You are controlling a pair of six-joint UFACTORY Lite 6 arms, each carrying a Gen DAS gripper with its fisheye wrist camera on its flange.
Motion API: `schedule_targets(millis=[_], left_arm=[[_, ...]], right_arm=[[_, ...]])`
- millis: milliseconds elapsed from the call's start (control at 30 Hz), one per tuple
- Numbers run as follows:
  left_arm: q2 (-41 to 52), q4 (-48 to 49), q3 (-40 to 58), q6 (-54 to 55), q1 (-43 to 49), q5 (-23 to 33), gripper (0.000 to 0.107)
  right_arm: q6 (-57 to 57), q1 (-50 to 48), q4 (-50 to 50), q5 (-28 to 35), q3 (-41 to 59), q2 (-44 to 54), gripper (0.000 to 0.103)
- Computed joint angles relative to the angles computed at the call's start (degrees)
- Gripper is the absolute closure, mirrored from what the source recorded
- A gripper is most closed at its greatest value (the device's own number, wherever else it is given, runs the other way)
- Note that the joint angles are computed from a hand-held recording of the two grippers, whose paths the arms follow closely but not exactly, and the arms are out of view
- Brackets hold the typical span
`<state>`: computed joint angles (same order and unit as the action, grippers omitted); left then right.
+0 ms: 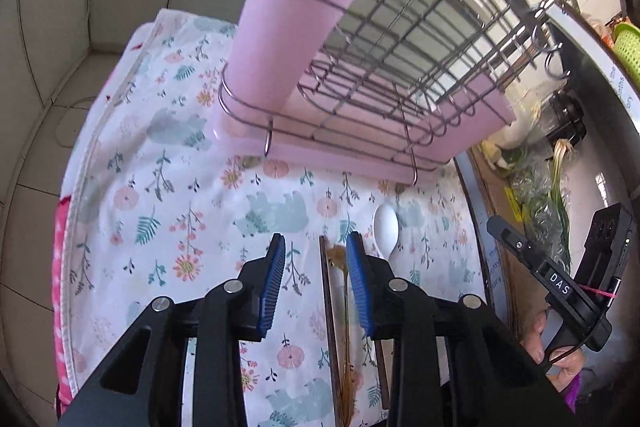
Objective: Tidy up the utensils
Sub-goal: 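Move both open tools back down toward the remaining utensils, then close the left tool on a dark chopstick while the right tool grasps the white spoon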
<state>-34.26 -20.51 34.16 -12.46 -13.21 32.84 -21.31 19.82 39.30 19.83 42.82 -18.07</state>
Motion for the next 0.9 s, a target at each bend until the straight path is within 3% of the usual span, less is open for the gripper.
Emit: schedule_targets(millis=[300, 600, 800, 900], left_arm=[[20.63, -3.59, 5.22, 2.45, -5.22, -2.04, 0.095], [31.33, -1.65, 12.51, 1.35, -7.45, -2.4, 0.096], [32.87, -0.47, 13.39, -0.32, -8.05, -3.96, 0.103], [27.91, 0.36, 10.84, 0.55, -5.47, -2.77, 0.103]], right_arm=[[-6.41, -1.13, 6.14, 1.94, -1.57, 2.42, 0.073], [-11.8, -2.44, 11.63, 3.95, -1.29, 5.54, 0.073], [-13.21, -2.38, 13.93, 6.21, 1.71, 9.96, 0.073], [-13.45, -2.0, 14.86, 7.67, 4.85, 14.02, 0.073]])
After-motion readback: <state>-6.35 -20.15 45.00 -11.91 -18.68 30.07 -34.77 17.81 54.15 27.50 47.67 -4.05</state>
